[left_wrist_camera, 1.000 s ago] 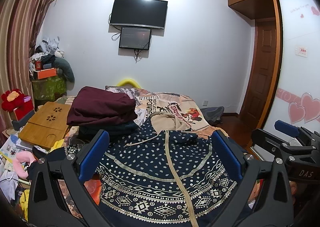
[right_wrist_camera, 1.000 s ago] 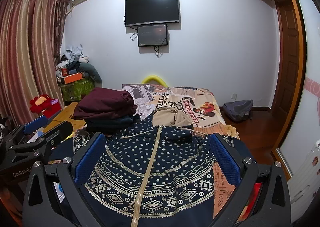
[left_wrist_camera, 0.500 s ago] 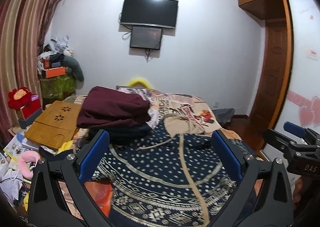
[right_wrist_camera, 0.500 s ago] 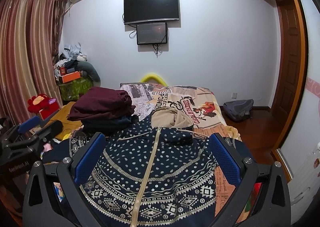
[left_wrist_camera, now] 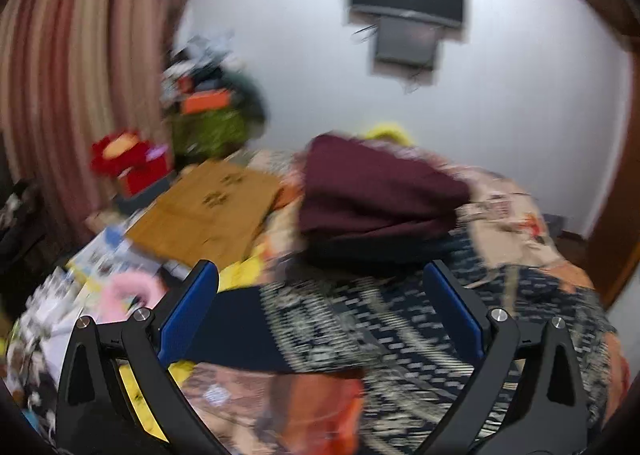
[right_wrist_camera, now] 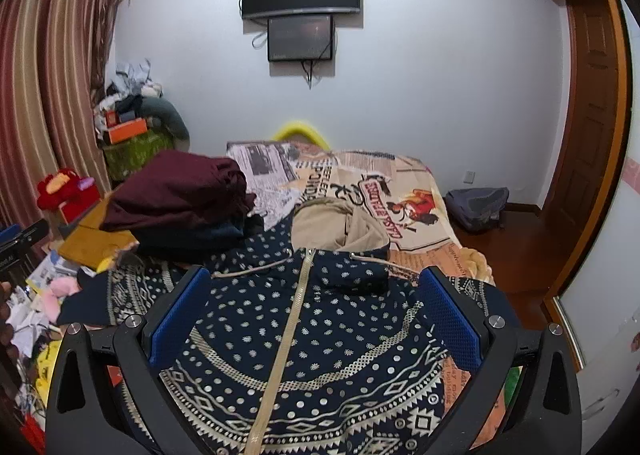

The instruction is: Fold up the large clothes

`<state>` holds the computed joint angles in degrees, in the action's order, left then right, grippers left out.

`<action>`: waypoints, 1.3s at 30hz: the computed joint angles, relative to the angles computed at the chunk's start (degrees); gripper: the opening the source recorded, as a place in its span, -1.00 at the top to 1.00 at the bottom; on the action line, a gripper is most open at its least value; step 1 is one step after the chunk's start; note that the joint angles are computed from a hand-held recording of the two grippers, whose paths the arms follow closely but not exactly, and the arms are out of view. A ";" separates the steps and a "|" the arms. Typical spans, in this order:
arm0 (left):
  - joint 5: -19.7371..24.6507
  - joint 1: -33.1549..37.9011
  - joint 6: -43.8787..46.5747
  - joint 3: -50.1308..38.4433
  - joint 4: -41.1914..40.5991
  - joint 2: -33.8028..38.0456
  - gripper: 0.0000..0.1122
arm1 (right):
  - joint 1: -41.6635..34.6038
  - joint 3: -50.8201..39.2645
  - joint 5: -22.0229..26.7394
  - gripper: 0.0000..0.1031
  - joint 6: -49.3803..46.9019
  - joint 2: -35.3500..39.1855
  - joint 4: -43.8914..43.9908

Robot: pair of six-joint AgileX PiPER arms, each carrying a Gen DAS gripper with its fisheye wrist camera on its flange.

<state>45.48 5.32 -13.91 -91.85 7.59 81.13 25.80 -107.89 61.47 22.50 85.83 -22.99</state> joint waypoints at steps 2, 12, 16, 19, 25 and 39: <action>0.62 5.89 1.60 0.06 -4.37 2.65 -0.83 | -1.02 -1.20 0.68 -1.00 -1.33 1.79 1.61; 7.01 28.78 13.70 2.87 -28.50 16.68 -0.83 | -3.20 -4.86 2.90 -1.00 -3.71 8.15 7.86; 11.25 33.71 16.01 2.63 -37.04 22.90 -0.78 | -2.74 -5.51 3.95 -1.00 -4.36 10.29 7.55; 13.58 36.32 17.57 1.81 -41.91 26.79 -0.67 | -2.80 -5.43 4.42 -1.00 -4.46 11.18 7.62; 18.41 39.95 19.10 -0.72 -52.84 35.04 -0.41 | -3.48 -6.16 5.54 -1.00 -4.18 12.74 8.19; 14.01 31.82 12.38 -9.14 -32.61 33.37 0.91 | -4.16 -6.48 6.99 -1.00 -3.99 13.23 7.99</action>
